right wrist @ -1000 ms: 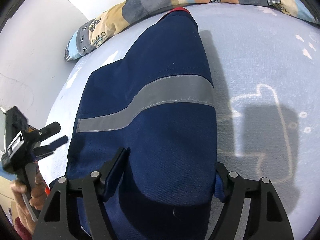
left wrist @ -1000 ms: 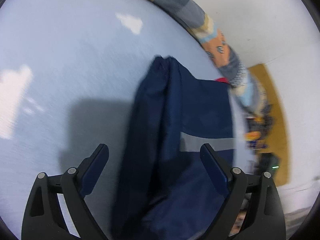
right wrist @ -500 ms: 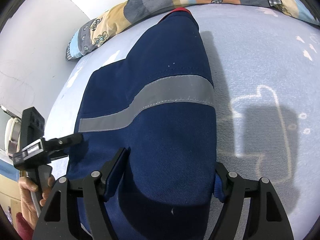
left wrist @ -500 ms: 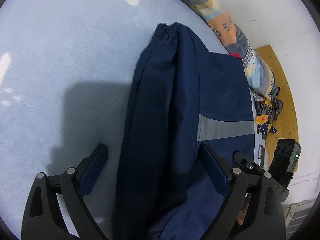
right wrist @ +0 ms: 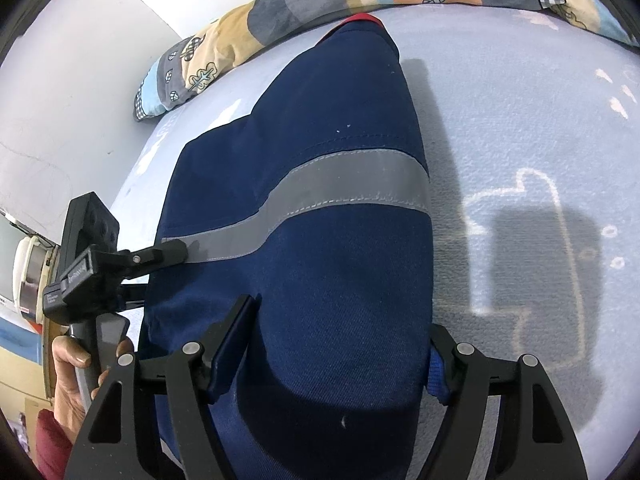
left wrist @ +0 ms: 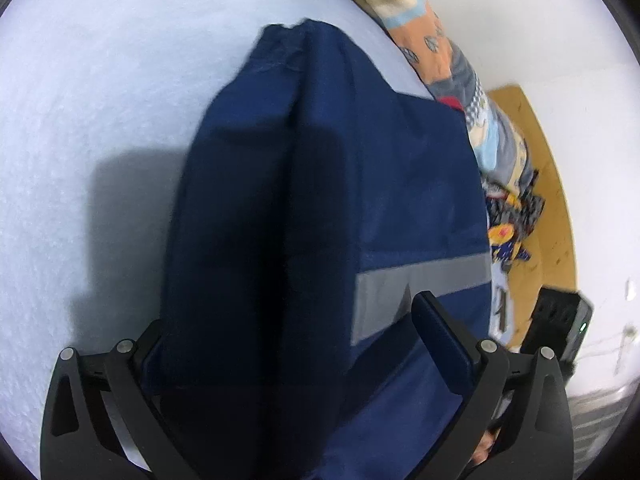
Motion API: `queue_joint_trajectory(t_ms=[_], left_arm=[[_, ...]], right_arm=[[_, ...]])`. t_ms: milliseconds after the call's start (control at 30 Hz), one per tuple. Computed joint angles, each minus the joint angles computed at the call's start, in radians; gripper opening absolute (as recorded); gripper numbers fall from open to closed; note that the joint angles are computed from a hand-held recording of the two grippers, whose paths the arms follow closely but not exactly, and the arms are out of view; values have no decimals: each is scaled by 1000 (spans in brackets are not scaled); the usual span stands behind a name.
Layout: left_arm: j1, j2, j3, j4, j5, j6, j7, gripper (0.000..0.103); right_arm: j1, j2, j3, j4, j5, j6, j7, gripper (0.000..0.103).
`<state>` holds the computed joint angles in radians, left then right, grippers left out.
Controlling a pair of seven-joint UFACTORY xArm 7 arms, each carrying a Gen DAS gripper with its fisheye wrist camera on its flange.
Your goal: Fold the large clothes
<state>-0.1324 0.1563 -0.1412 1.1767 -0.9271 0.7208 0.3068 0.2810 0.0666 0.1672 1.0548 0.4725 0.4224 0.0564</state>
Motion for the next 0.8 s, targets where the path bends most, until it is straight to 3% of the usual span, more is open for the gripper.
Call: queue_joint_trajectory(t_ms=[67,133,267,433,667,800], left_arm=[[-2,-13,-8,-11,-25,-2,38,102],[-8,-24,-14,-19,-62,4,67,89],[-64,-46,-14,-32,95,-75,-43,79],[-101,-81,-18,-54,186,-148,-97,69],[-119,-113,-20,-83,135,-202,-30,66],[-133,-104,-26,-67,94,-214,0,66]], right_arm=[[-1,0,0,0,5,2,-5,75],[-2,-1,-1,0,6,4,-9,75],[0,-10,-1,-7,2,-3,-15,71],[13,-40,-3,-29,-59,-41,-2,59],[26,-72,-7,-48,-140,-84,16,46],[30,-102,-11,-75,-207,-116,47,44]])
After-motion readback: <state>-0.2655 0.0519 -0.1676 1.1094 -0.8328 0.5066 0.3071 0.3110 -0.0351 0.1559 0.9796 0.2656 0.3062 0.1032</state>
